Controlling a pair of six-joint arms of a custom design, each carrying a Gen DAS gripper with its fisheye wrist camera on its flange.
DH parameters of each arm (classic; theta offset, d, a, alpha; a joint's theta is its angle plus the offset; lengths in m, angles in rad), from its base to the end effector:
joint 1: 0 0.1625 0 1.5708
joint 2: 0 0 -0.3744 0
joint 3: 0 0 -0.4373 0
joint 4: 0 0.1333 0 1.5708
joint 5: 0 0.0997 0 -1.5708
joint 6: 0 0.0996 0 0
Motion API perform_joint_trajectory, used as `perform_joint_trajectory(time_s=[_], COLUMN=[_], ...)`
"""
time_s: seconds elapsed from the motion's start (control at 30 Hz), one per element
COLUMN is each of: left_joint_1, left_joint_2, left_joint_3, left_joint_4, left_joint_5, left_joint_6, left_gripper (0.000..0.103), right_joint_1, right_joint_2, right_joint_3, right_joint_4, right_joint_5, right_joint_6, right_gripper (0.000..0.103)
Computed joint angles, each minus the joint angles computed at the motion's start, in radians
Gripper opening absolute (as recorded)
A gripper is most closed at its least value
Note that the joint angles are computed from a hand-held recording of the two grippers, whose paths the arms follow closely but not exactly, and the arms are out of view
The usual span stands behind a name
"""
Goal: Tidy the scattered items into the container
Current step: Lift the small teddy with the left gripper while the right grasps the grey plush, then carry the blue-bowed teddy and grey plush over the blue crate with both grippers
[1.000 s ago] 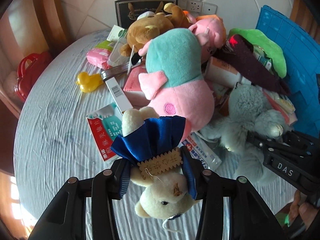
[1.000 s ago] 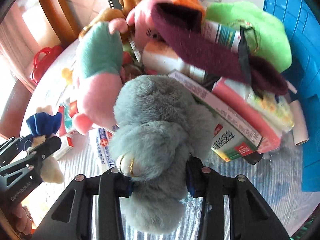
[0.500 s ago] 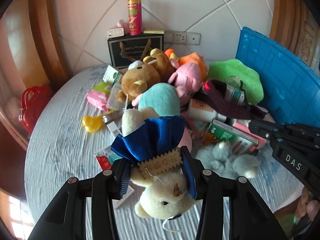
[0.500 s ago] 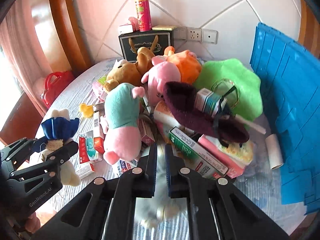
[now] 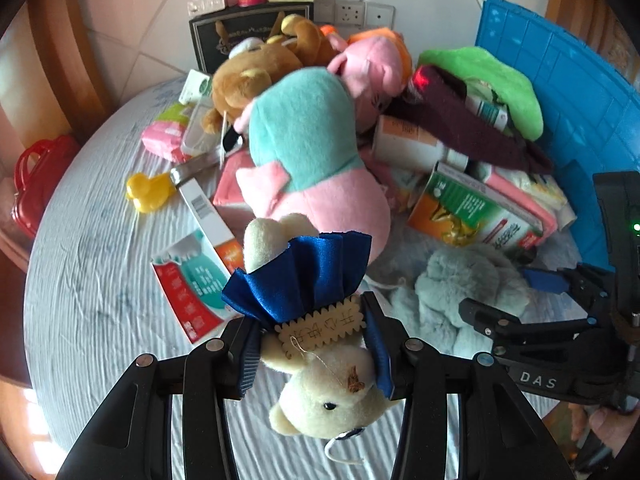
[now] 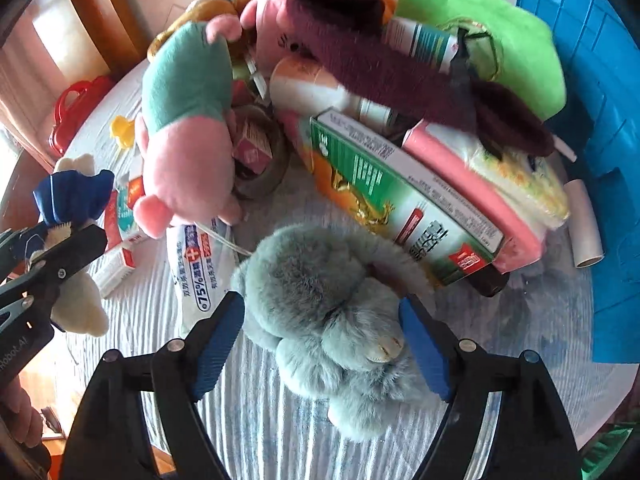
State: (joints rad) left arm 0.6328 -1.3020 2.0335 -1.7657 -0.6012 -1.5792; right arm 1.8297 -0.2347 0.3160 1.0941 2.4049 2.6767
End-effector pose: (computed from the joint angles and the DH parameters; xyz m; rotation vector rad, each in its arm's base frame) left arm -0.2611 -0.4586 0.1320 -0.3906 2.1863 -0.9161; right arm 0.2454 -0.6941 0.1139 0.6109 -2.1785 0.3464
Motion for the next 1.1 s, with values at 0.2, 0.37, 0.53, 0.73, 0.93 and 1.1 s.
perform_joint_trajectory(time_s=[0.2,0.37,0.53,0.73,0.93,1.1], left_joint_1=[0.063,0.054,0.004,-0.061,-0.111,-0.148], left_joint_2=[0.056,0.057,0.028,0.01,0.003,0.025], left_joint_3=[0.002,-0.007,-0.032,-0.087,-0.146,-0.196], left_joint_4=[-0.105,-0.094,-0.005,0.149,0.261,0.296], left_joint_5=[-0.058,-0.051,0.02,0.101,0.177,0.253], left_joint_6=[0.062,0.056,0.01,-0.058,-0.086,-0.084], left_gripper=[0.045,0.045,0.045,0.045,0.045,0.045], right_joint_1=[-0.047,-0.039,-0.002,0.055,0.121,0.171], right_joint_2=[0.094,-0.085,-0.242,-0.372,-0.435,-0.533], right_joint_3=[-0.107,0.156,0.342,0.48,0.51,0.586], right_joint_4=[-0.015,-0.19,-0.321,-0.439,-0.482,-0.572], right_joint_5=[0.024,-0.069,-0.16,-0.214,-0.212,-0.193], right_joint_6=[-0.07,-0.094,-0.136,-0.171,-0.172,-0.223], right_gripper=[0.054,0.046,0.045,0.045,0.045,0.045])
